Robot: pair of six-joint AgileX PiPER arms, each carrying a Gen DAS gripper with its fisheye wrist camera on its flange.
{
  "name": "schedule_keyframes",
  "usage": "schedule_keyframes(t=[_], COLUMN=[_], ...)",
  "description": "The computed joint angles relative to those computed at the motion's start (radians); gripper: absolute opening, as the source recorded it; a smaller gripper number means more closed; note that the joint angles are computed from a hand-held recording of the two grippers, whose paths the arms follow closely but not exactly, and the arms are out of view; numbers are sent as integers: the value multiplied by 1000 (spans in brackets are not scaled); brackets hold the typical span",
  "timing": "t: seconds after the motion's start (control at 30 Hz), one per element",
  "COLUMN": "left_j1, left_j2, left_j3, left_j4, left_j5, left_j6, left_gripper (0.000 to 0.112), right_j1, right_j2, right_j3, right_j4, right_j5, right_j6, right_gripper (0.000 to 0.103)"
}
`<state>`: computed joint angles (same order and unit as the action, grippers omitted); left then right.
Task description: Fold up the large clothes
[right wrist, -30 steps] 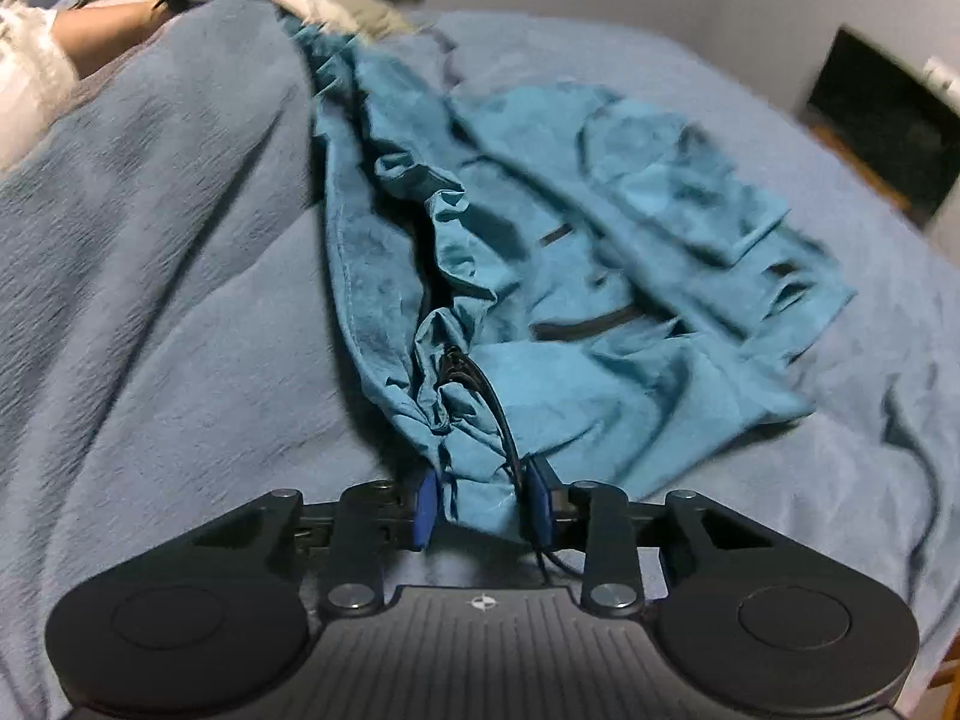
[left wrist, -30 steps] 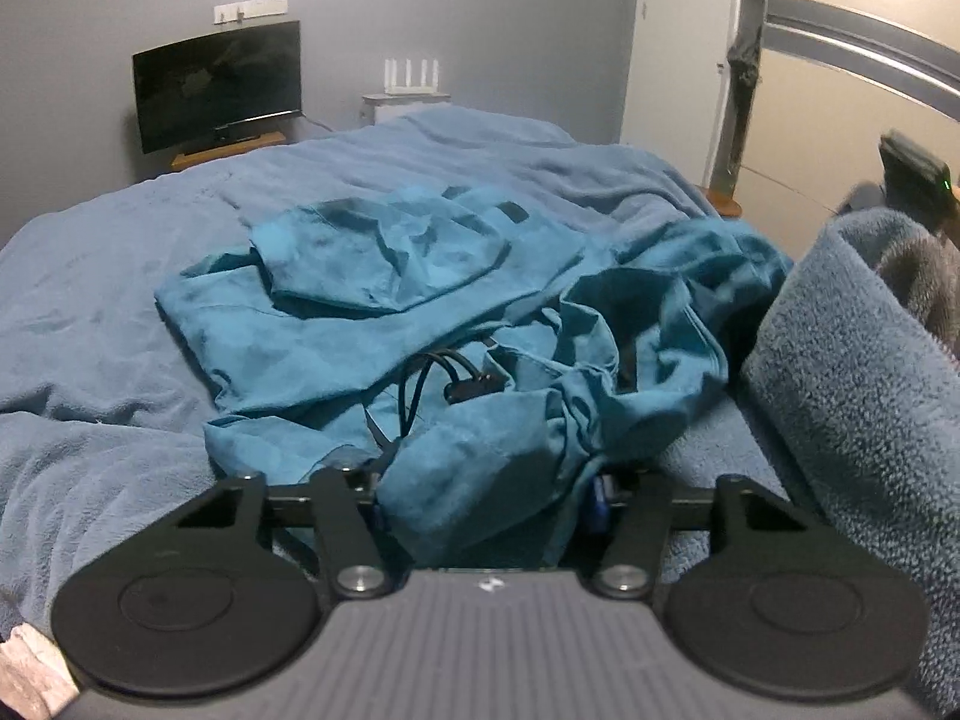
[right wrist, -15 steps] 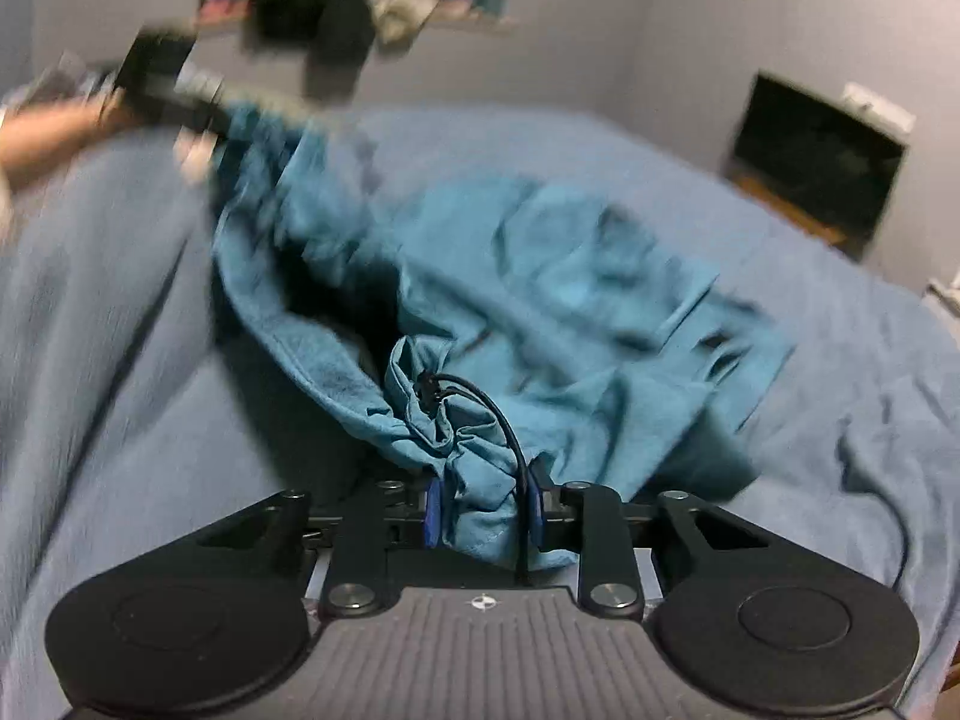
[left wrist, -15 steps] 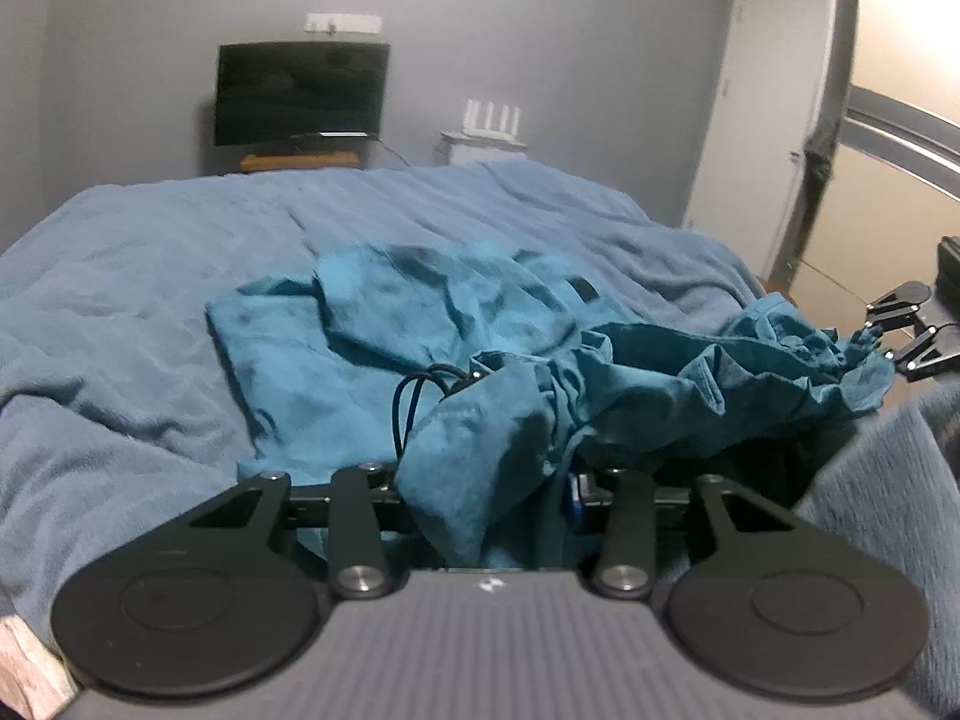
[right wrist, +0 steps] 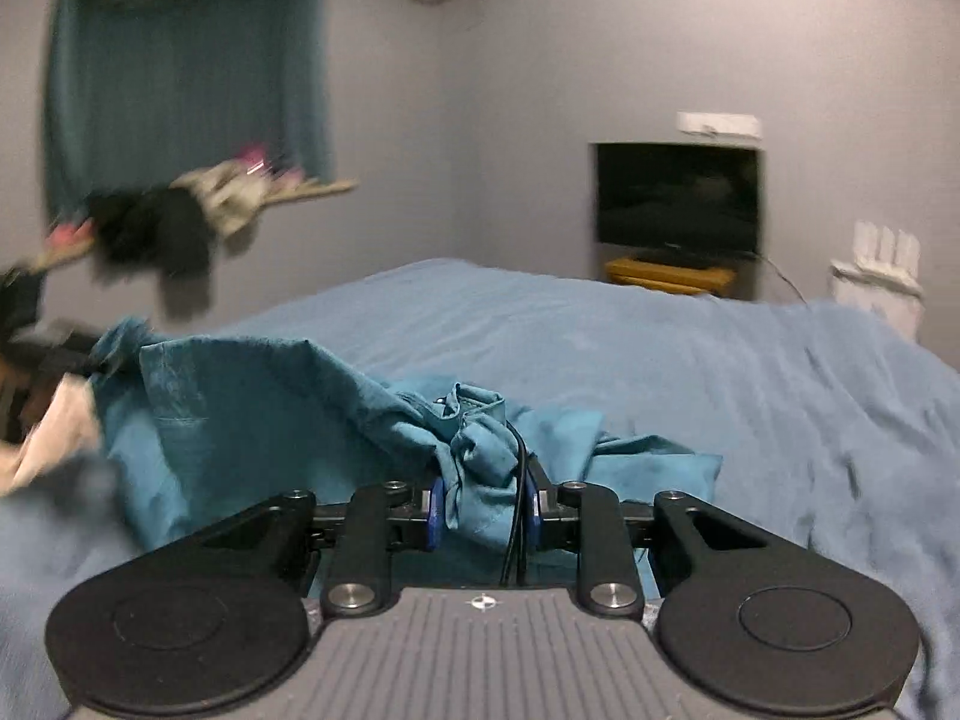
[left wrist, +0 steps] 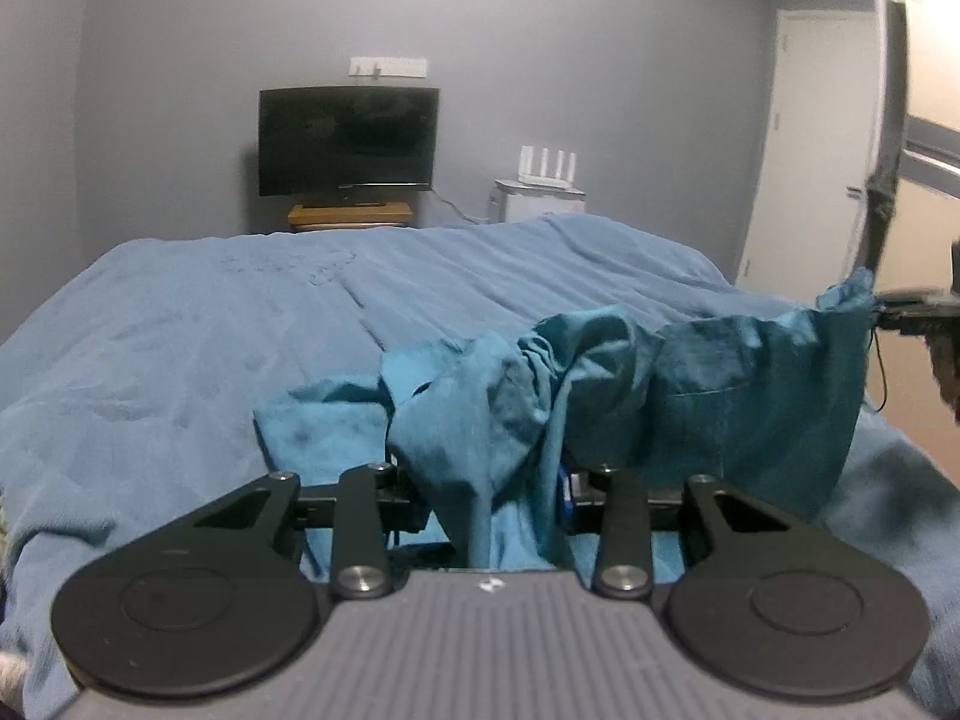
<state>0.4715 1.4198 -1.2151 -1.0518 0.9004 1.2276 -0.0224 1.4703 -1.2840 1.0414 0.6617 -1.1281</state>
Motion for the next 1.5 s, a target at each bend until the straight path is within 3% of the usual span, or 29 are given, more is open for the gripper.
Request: schedule_keyframes(t=[0.3,0.4,0.47,0.53,0.63,0.7,0.77,0.87,0.93,0.97,1.0,1.03,1.07,1.17,1.3,1.4,1.5], left_j1=[-164,-195,-207,-217,-187,-142,-90,-52,-39,-30,-27,-31,-39,-87,-163,-192,-210], left_j2=[447,584,638,662,638,630,650,685,690,696,697,693,695,673,693,750,880], left_j3=[-449,-584,-605,-583,-450,-375,-365,-422,-436,-438,-436,-428,-438,-443,-528,-643,-874], left_j4=[207,311,349,363,124,-76,-201,-214,-233,-256,-263,-264,-247,-217,-190,-148,122], left_j5=[-174,-201,-239,-281,-343,-315,-211,-88,-52,-22,-10,-14,-25,-114,-269,-343,-332], left_j6=[-345,-522,-594,-623,-419,-267,-189,-157,-82,-35,-15,-5,-15,-7,-18,-118,-407], left_gripper=[35,44,60,72,77,78,78,78,78,75,71,57,48,30,21,19,19], right_j1=[69,90,89,72,50,43,40,31,34,43,50,59,71,87,103,124,127], right_j2=[458,621,704,789,876,921,959,965,967,991,1005,1026,1030,948,891,922,1035], right_j3=[-392,-539,-593,-655,-722,-778,-828,-806,-808,-855,-899,-948,-959,-837,-777,-858,-1026], right_j4=[-22,-69,23,108,127,75,78,232,237,179,112,49,12,141,450,321,43], right_j5=[-198,-253,-282,-268,-234,-213,-190,-124,-102,-96,-82,-71,-94,-199,-345,-448,-467], right_j6=[301,390,375,398,410,436,421,237,192,225,277,319,340,190,-121,3,303], right_gripper=[27,33,48,56,59,67,69,74,74,73,58,28,22,12,7,7,7])
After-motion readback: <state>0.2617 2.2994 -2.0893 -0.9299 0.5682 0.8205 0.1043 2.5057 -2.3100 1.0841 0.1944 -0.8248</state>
